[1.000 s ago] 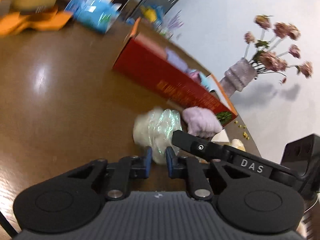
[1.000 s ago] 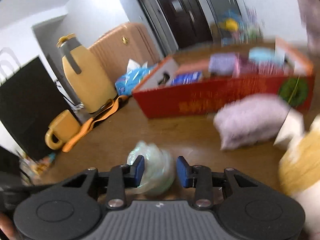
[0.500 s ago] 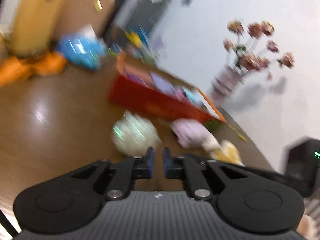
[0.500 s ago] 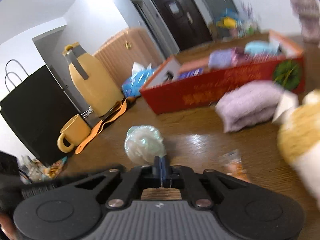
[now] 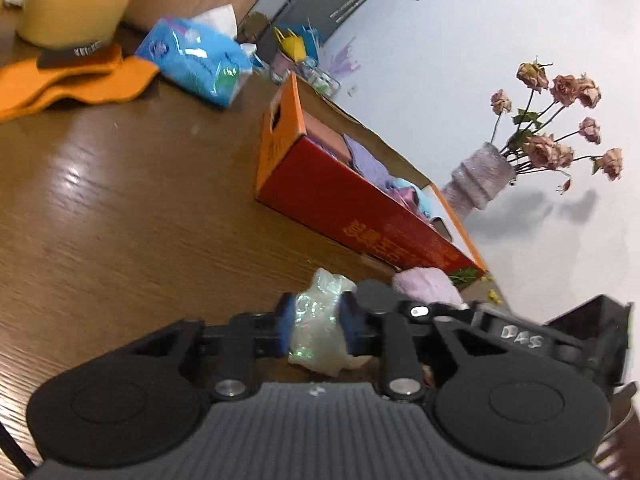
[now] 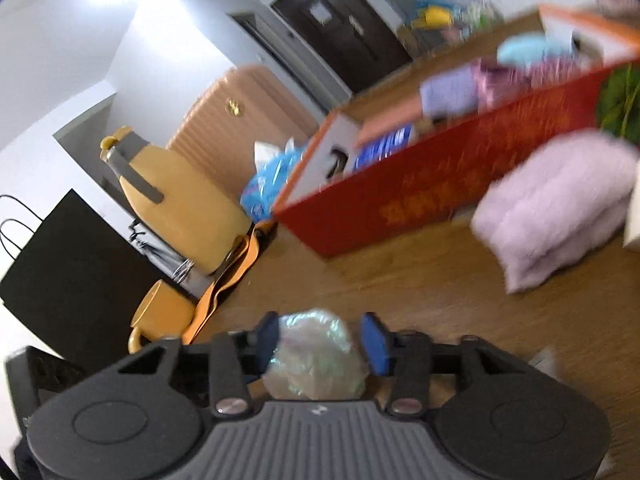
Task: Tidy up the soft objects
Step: 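Lift the clear plastic bag with both grippers toward the box, then lower the clear plastic bag into the box and open both grippers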
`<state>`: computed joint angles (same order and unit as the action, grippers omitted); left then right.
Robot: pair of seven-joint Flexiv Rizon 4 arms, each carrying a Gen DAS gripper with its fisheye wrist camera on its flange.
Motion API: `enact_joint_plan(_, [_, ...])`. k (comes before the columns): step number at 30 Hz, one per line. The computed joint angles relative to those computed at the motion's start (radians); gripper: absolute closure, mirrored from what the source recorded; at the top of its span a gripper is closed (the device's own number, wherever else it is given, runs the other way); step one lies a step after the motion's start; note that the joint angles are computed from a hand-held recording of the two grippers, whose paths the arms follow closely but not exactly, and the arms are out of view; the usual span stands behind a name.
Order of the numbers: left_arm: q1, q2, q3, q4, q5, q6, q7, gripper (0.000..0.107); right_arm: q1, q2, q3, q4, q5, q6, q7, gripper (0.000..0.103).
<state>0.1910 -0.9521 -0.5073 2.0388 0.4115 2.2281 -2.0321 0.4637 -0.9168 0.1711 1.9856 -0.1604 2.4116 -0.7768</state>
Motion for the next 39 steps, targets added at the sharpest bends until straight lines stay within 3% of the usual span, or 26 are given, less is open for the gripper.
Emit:
enact_joint_plan(5, [-0.019,0.019,0.011,0.018,-0.004,0.016,0.003,0.092,0.023,0.024,-0.007,0.029,0.022,0.006,-0.019,0.087])
enact_joint_plan(8, [-0.106,0.075,0.072,0.061,-0.045,0.077,0.020,0.092,0.077,0.082,-0.032,0.102,0.103,0.031,-0.085,0.088])
enact_joint_plan(12, [-0.166,0.118,0.091,0.100,-0.035,0.113,0.021,0.092,0.129,0.152,-0.026,0.230,0.231,0.119,-0.166,0.088])
enact_joint_plan(16, [-0.210,0.140,0.097,0.084,-0.028,0.095,0.038,0.092,0.141,0.185,-0.013,0.294,0.313,0.176,-0.190,0.088])
enact_joint_plan(20, [-0.221,0.163,0.080,0.008,-0.020,0.026,0.073,0.092,0.123,0.225,-0.036,0.289,0.319,0.162,-0.227,0.088])
enact_joint_plan(23, [-0.228,0.163,0.073,-0.110,-0.018,-0.051,0.145,0.093,0.079,0.257,-0.078,0.226,0.260,0.094,-0.278,0.088])
enact_joint_plan(26, [-0.188,0.117,-0.002,-0.276,-0.032,-0.225,0.215,0.095,-0.005,0.248,-0.094,0.108,0.156,-0.032,-0.274,0.088])
enact_joint_plan(32, [-0.235,-0.057,-0.036,-0.633,-0.188,-0.528,0.385,0.099,-0.149,0.118,-0.083,-0.229,-0.036,-0.376,-0.176,0.089])
enact_joint_plan(36, [-0.313,-0.134,0.042,-0.808,-0.293,-0.664,0.434,0.099,-0.298,-0.004,0.063,-0.407,-0.176,-0.548,-0.101,0.089])
enact_joint_plan(39, [-0.404,-0.152,0.183,-0.890,-0.347,-0.733,0.419,0.099,-0.261,-0.029,0.018,-0.458,-0.169,-0.643,-0.092,0.086])
